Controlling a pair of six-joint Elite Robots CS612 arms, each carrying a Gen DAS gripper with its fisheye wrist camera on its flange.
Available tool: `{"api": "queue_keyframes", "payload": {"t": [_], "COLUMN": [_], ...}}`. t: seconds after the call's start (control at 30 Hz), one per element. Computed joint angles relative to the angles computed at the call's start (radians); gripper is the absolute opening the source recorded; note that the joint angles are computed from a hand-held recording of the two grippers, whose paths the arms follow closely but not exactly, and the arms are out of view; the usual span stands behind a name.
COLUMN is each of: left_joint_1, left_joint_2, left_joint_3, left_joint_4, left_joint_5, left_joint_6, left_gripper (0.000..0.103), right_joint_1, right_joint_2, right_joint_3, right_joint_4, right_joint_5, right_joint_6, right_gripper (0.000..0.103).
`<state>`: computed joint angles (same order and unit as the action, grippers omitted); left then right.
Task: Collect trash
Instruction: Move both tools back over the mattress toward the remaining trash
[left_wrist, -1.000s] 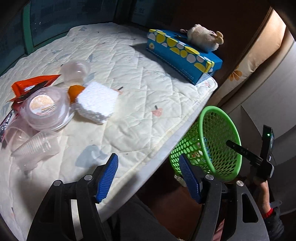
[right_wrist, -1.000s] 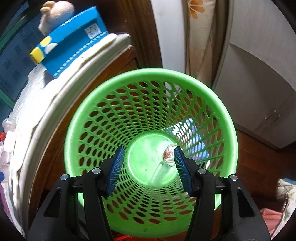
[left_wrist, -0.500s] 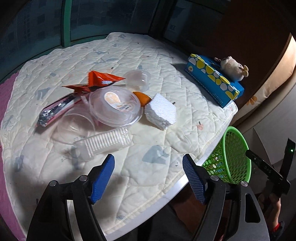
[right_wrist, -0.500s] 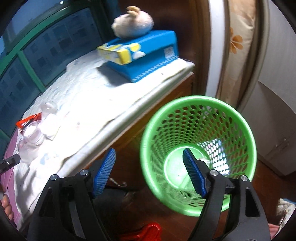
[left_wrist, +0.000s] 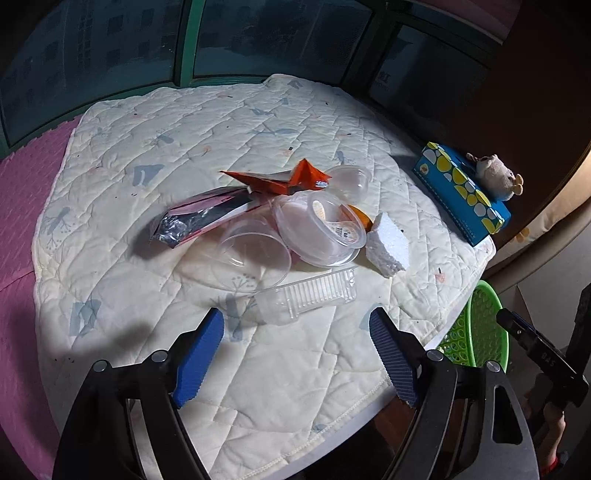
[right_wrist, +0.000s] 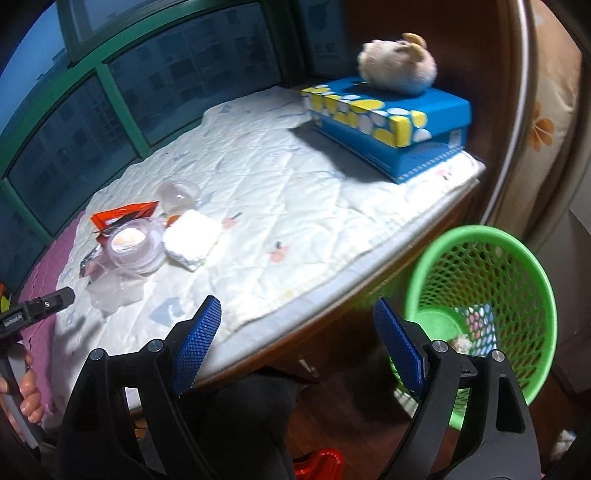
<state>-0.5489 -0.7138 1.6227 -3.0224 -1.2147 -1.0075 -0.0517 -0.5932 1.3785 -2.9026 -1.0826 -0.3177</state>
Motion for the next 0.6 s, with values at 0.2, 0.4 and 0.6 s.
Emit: {"api": "queue_keyframes", "payload": {"t": [0.2, 0.4, 0.6], "left_joint_1": [0.007, 0.014, 0.022], "left_joint_2": [-0.010, -0.018, -0.019], "left_joint_3": [0.030, 0.044, 0.040], "left_joint_4": [-0.010, -0.003, 0.002], "left_joint_5": [-0.004, 0.000, 0.004], "left_joint_6": [-0.035, -0.055, -0.054], "left_gripper": [0.078, 0.078, 0.078], "right_joint_1": [0.032, 0.064, 0.092], "right_joint_2": [0.012, 0.054, 0.092], "right_joint_3": [-0.040, -0.125, -0.197], "right_joint_4": [0.051, 0.156, 0.239], "right_joint_5": [0.034, 0.083, 0.087], "right_joint_6": [-0.063, -0.106, -0.123], "right_gripper": [0.085, 0.090, 0.090]}}
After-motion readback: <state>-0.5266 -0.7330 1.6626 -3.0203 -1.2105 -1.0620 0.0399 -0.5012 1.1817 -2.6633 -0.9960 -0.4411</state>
